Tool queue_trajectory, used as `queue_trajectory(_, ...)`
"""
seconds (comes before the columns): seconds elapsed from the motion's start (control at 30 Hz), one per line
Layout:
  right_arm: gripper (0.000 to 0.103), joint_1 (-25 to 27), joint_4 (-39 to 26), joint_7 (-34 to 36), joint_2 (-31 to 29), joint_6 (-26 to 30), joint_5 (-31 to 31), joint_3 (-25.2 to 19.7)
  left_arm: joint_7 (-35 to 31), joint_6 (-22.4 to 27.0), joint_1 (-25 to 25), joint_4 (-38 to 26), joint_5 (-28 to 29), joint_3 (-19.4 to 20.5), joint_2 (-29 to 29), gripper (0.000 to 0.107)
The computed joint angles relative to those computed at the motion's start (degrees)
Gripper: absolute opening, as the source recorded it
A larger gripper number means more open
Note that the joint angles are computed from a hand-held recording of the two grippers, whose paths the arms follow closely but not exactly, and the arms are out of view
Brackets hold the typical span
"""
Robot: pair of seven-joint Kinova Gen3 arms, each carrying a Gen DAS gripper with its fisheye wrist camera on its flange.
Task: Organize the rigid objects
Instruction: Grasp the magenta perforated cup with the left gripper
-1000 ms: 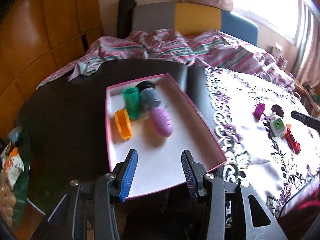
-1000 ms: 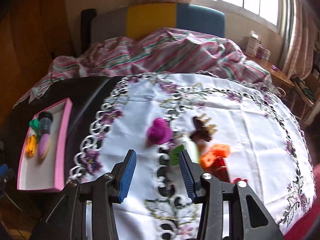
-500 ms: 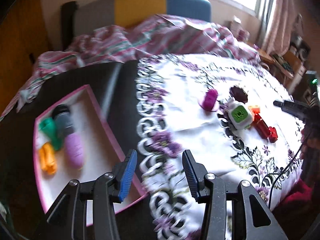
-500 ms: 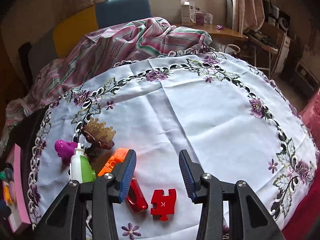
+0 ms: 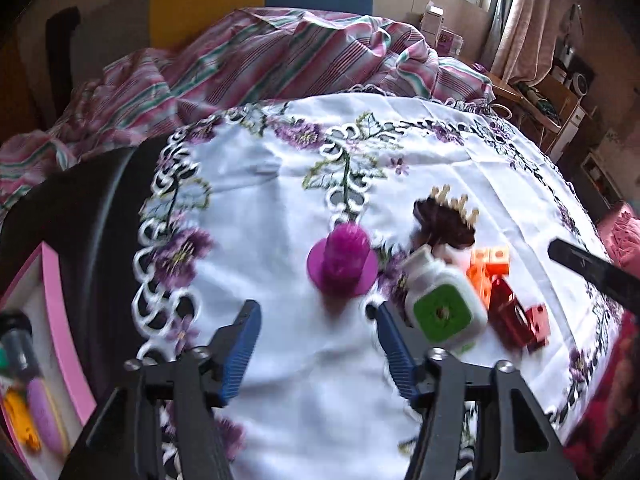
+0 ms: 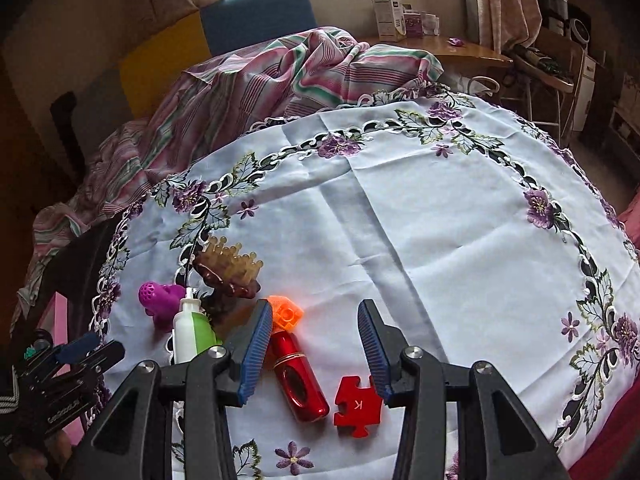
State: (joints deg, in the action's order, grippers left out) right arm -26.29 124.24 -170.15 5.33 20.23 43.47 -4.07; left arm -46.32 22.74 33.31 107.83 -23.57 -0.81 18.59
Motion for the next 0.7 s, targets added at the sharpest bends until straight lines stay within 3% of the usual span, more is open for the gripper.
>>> queue_trajectory(0.23,0.045,2.28,0.02,7.94,0.03,-2.54,-8.26,-0.14,-1.73,1.51,0.18,-7.29,-0.21,-1.01,6.49,0.069)
queue_trajectory(0.3,0.045,1.79,-0.11,8.20,0.09,-2.31,-8.29,0.21,-4.72,2.05,-2.49,-8.76,2.56,1.20,8.16,0.067)
queue_trajectory(0.33,0.045,1.52,-0.10,8.02,0.07,-2.35,-8.10,0.43,-6.70,1.36,-4.34,-9.07,4.57,2.57,8.88,0.060)
queue_trajectory(0.37,0.045,1.38,-0.13,8.10,0.06,-2.33,-8.08,0.55,-7.88,1.05,-5.14,-9.30,5.71,3.11,9.42,0.042)
queue_trajectory(0.4,0.045,1.29,-0.09,8.14,0.09,-2.36,-7.86,0.66,-9.10,1.09,-5.75,-9.59,6.96,3.54,9.96,0.033)
queue_trajectory(0.57,0.045,1.84,-0.29,12.07,0.70,-2.92,-10.80,0.37,-8.46,-2.03,-3.23,-5.05,8.96,-0.30,6.97,0.033)
queue_trajectory(0.7,0.045,1.49,-0.83,17.34,1.49,-3.53,-14.08,-0.13,-4.31,-3.23,1.21,0.73,6.23,-4.40,2.61,0.033)
